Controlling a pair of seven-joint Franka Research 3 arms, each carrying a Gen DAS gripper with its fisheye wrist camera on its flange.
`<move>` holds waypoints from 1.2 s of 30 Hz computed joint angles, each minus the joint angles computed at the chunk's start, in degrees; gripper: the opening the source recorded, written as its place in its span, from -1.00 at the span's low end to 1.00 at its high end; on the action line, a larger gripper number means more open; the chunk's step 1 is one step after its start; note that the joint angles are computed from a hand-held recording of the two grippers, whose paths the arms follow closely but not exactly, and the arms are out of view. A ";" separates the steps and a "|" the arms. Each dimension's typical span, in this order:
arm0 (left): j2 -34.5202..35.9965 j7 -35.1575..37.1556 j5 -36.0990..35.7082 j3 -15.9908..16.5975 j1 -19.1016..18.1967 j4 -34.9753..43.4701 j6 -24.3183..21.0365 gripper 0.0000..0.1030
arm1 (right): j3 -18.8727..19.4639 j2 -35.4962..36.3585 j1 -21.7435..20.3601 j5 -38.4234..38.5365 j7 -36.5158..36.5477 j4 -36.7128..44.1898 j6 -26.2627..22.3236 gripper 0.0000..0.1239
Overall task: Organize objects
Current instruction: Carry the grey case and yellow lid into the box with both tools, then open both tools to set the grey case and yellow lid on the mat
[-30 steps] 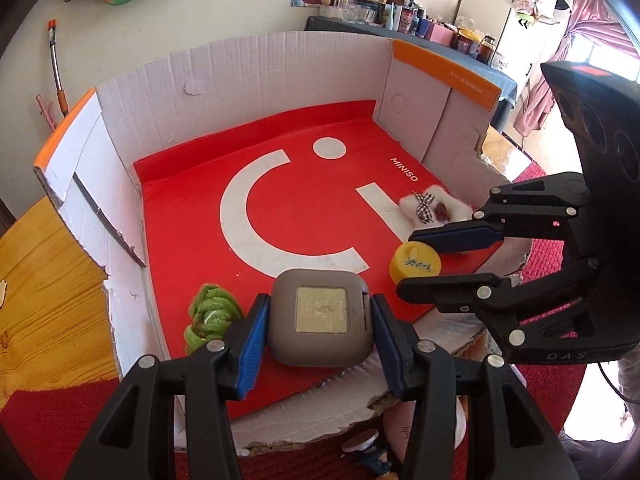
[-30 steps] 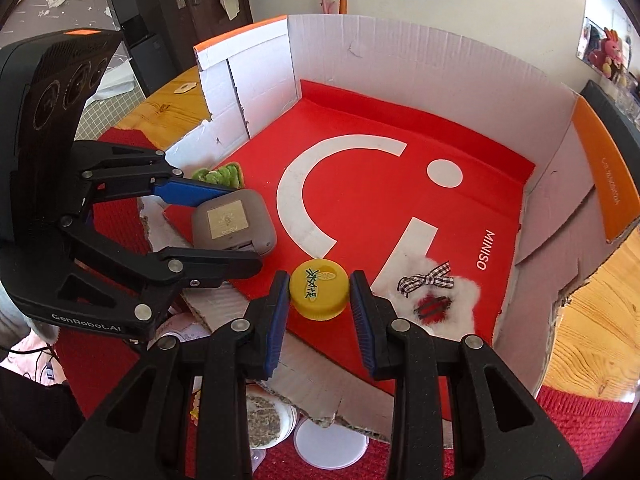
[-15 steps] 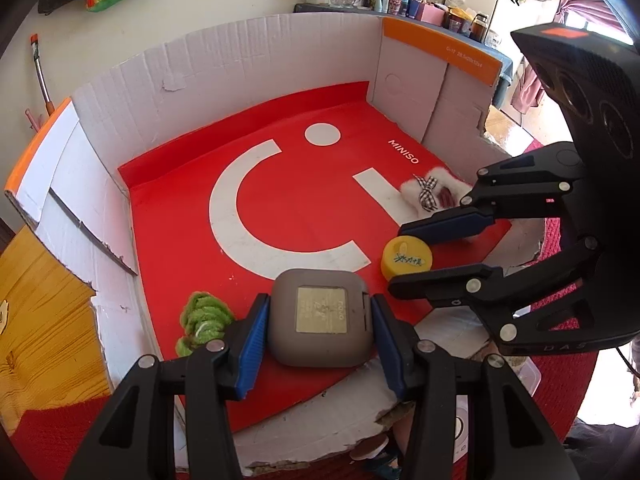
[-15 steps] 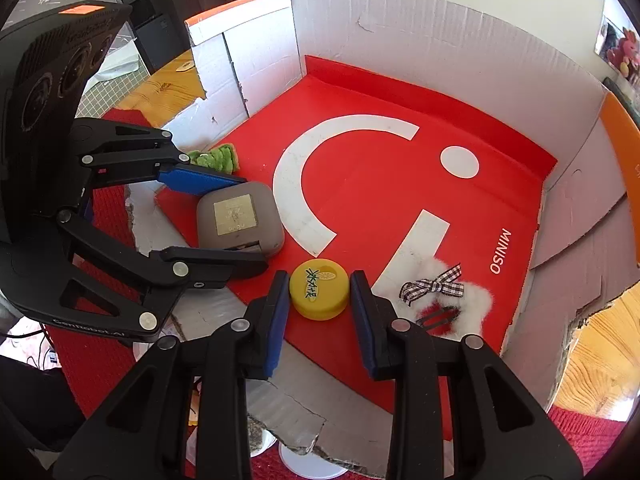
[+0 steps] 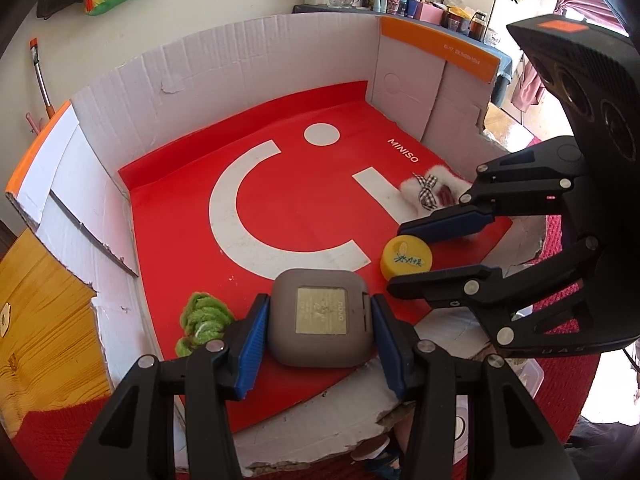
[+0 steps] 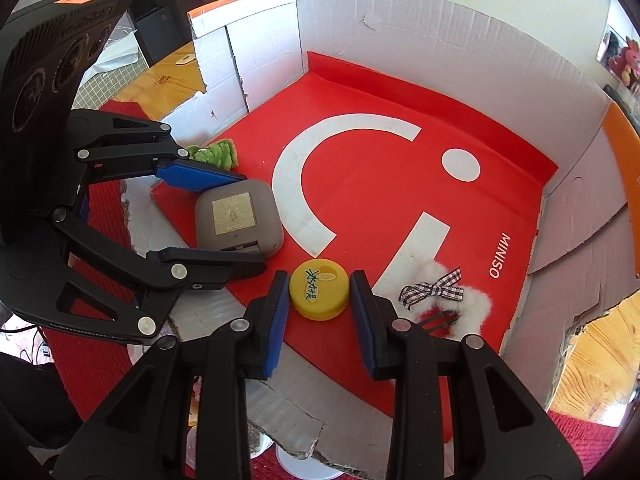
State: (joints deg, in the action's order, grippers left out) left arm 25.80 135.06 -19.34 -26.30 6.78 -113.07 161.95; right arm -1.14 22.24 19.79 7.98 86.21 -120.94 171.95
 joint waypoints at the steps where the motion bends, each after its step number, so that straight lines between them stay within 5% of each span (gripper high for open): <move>1: -0.03 0.01 -0.02 -0.05 0.04 -0.04 -0.02 0.01 | -0.20 0.25 0.22 -0.14 0.17 0.28 -0.09 -0.52; 36: -0.90 1.47 -1.78 -1.66 1.33 -1.27 1.72 0.15 | -2.10 -1.54 1.91 -3.97 3.99 -1.34 -0.30 -0.51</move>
